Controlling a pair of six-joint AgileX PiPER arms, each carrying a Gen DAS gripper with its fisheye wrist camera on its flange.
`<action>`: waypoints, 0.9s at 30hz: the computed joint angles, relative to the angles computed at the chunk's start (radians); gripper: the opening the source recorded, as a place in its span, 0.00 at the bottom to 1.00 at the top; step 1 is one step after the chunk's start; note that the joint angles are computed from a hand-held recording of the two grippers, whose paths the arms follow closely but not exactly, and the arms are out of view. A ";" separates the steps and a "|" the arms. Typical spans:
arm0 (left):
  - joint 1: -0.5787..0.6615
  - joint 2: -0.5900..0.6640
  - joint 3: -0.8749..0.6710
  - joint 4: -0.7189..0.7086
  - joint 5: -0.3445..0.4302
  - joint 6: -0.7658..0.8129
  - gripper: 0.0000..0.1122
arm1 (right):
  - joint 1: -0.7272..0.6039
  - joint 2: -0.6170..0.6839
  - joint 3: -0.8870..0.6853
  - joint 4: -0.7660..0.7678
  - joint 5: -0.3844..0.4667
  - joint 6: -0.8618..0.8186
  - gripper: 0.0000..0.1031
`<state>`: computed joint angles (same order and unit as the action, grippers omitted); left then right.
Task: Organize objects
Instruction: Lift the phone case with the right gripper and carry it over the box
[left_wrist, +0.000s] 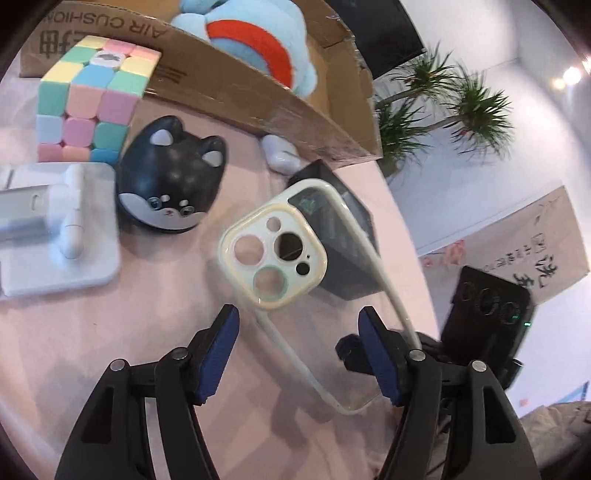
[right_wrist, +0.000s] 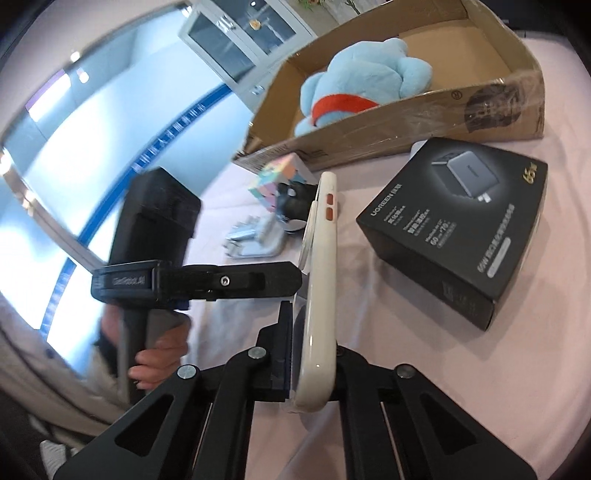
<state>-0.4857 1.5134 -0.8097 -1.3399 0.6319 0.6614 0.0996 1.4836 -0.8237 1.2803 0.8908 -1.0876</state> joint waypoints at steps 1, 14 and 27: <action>0.015 0.003 0.010 -0.062 0.031 0.060 0.59 | -0.029 0.008 0.007 0.033 0.056 -0.040 0.03; 0.007 -0.049 -0.045 -0.046 0.039 0.045 0.31 | -0.105 0.062 0.001 0.110 0.244 -0.091 0.16; -0.025 -0.153 -0.126 0.233 -0.029 -0.180 0.32 | -0.113 0.053 -0.085 0.111 0.255 -0.026 0.17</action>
<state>-0.5105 1.3603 -0.9354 -1.1068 0.6032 0.4812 -0.0133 1.5366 -0.9087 1.3915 1.1455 -1.1134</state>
